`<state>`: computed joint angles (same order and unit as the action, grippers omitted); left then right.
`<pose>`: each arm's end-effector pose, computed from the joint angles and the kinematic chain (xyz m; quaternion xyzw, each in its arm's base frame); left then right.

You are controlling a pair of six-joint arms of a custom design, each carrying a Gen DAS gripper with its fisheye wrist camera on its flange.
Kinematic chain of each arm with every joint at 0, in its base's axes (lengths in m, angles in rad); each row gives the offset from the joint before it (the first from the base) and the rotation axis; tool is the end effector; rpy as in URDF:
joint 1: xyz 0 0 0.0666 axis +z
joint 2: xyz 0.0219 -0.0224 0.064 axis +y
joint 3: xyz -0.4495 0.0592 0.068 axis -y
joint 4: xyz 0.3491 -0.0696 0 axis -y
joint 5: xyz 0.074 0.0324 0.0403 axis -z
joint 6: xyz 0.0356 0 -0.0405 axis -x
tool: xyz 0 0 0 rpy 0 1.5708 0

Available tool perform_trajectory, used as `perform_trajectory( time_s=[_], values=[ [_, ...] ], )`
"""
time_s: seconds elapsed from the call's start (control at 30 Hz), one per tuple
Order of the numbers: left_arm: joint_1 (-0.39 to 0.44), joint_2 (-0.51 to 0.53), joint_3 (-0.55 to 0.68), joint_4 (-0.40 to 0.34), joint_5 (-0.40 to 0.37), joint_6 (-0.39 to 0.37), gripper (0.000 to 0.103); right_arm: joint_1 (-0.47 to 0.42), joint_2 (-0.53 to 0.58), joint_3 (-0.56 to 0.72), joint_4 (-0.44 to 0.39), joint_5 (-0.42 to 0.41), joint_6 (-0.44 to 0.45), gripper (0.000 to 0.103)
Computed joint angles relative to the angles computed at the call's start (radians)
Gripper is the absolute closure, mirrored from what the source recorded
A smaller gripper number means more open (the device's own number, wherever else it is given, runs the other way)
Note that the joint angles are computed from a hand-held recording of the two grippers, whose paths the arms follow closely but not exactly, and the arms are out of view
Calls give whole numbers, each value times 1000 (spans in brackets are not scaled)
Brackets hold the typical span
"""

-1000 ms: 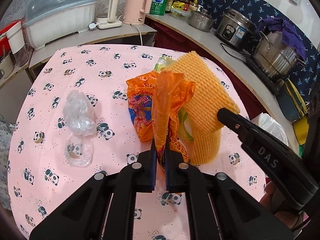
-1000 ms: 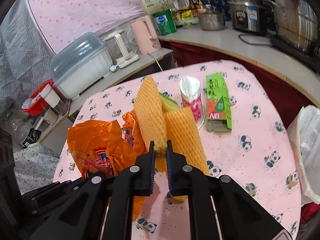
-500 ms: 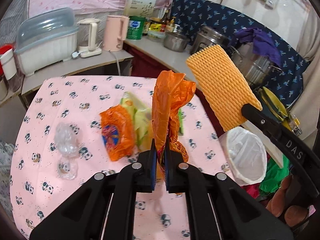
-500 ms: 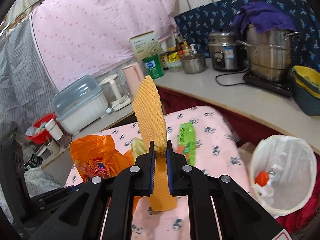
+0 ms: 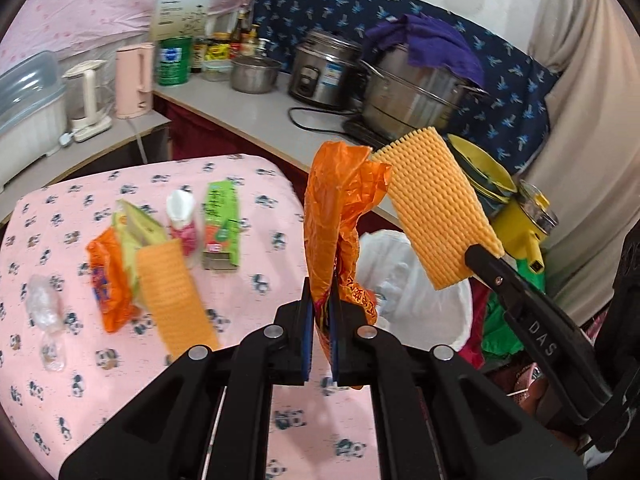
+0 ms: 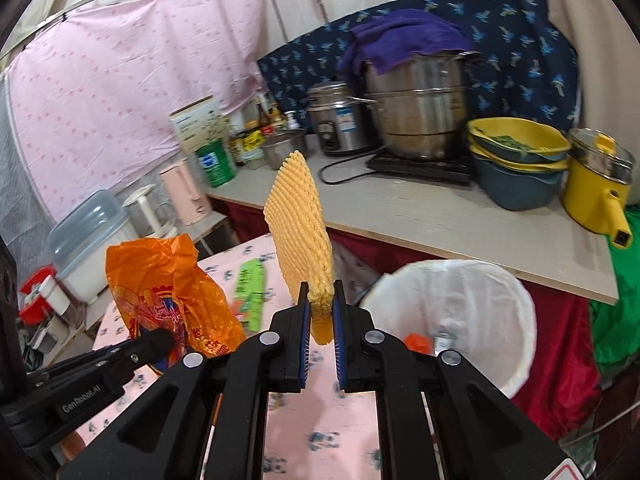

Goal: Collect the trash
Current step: 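Carry the orange bag and foam net over the bin and open both tools, then withdraw both tools from the bin back toward the table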

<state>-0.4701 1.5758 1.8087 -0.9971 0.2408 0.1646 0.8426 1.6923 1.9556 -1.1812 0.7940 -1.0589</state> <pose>0.4507 -0.2390 0.5851 0.1855 0.8953 -0.2265 0.3357 0.3792 0.3866 0.5807 0.2176 0.8550 0.0279 0.4699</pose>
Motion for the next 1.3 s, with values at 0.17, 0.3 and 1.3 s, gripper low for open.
perform_trajectory(
  time_s=[0.17, 0.3, 1.3],
  values=[
    [-84, 34, 30, 3, -18, -5, 97, -13, -95, -156, -10, 17, -107, 93],
    [-136, 72, 64, -3, -21, -3, 97, -27, -144, -241, -29, 20, -177, 93],
    [-213, 230, 154, -4, -52, 36, 62, -122, -208, -441, 59, -77, -233, 78]
  ],
)
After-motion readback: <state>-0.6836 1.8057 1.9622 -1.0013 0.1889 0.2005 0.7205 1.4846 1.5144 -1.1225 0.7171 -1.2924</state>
